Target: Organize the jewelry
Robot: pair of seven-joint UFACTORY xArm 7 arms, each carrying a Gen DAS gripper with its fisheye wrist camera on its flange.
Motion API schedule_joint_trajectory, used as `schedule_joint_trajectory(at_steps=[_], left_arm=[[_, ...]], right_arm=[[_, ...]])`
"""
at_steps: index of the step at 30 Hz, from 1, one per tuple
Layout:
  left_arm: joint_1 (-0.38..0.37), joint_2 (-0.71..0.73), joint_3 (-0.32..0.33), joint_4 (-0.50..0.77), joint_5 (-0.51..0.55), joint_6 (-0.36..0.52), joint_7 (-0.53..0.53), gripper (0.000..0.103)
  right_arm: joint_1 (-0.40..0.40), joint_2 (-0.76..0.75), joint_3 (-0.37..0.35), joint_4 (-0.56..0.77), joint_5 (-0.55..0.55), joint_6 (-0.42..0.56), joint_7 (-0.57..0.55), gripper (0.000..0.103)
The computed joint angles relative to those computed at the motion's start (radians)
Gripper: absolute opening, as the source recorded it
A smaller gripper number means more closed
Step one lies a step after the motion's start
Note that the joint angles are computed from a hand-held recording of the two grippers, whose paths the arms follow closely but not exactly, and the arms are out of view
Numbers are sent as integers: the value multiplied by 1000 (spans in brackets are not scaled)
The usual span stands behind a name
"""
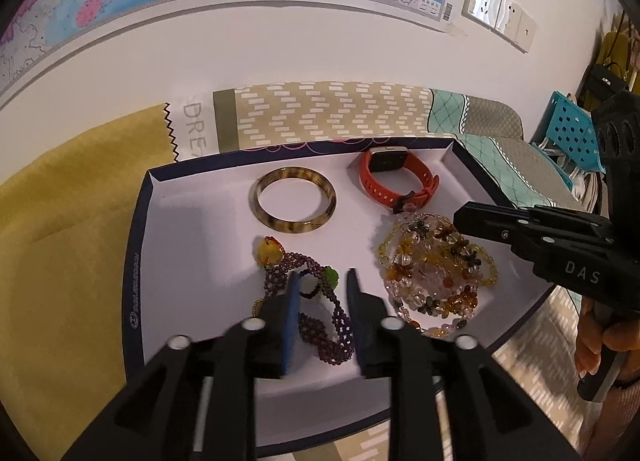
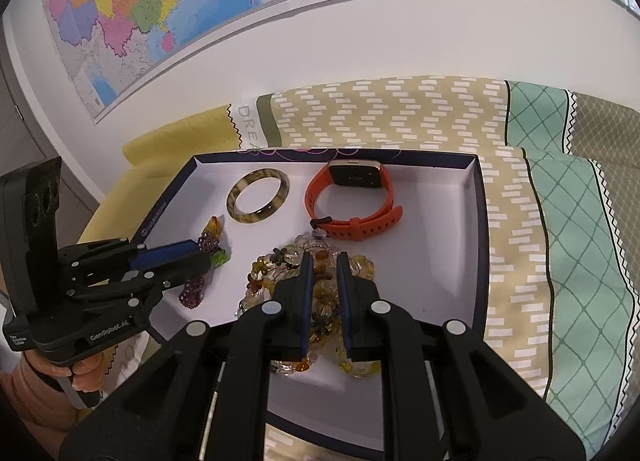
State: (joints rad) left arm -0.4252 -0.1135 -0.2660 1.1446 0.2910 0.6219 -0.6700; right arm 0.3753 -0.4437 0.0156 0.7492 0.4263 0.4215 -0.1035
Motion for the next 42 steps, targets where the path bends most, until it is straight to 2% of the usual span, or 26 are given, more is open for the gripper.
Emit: schedule_joint_trajectory(at_steps=[1,3,4,5,7,8,9,11,13,15,16,17,21,25,30,42], left_arm=[[0,-2,-1,0,3,0,-3,34],[2,-7,-5,-2,21,3,-18,36],[2,-12,-8,-3,32,6,-26,41],[3,-18,-11,-5,42,11,-37,52],[9,-41,-22,-20,87,7,-76,64],[12,-49,-28,-23,103,10,-88,75],[15,-59,-33,-27,120,12,-102,80],[28,-100,-48,-58,170,-1,-153,97],[41,-133,-66,-77,195,9,-189,96],[49,-164,-82,-99,210,13,-213,96],[54,-174,-91,-106,215,21,-222,96],[55,-192,-101,-118,217,33,-232,96],[55,-230,-127,-142,194,89,-254,96],[55,-278,-136,-185,157,103,-293,96],[61,-324,-163,-217,144,125,-326,96],[56,-366,-194,-248,111,155,-345,96]], right_arm=[[-6,-4,8,-2,-10,-2,10,14],[-14,-20,21,-12,-29,-10,24,18],[-15,-30,24,-18,-36,-14,30,26],[-13,-38,26,-24,-42,-19,34,34],[-7,-62,31,-40,-57,-26,39,37],[-5,-73,33,-48,-63,-29,43,46],[-9,-93,44,-64,-76,-38,57,51],[-12,-121,59,-84,-103,-43,80,65],[-27,-158,88,-114,-138,-57,124,82],[-28,-205,110,-149,-172,-69,157,89],[-38,-221,126,-161,-194,-69,181,97],[-44,-240,140,-174,-214,-68,205,98],[-51,-310,174,-221,-263,-47,299,98],[-40,-362,200,-251,-314,-17,360,98],[9,-391,200,-270,-337,14,396,98],[43,-437,212,-293,-362,60,461,98]])
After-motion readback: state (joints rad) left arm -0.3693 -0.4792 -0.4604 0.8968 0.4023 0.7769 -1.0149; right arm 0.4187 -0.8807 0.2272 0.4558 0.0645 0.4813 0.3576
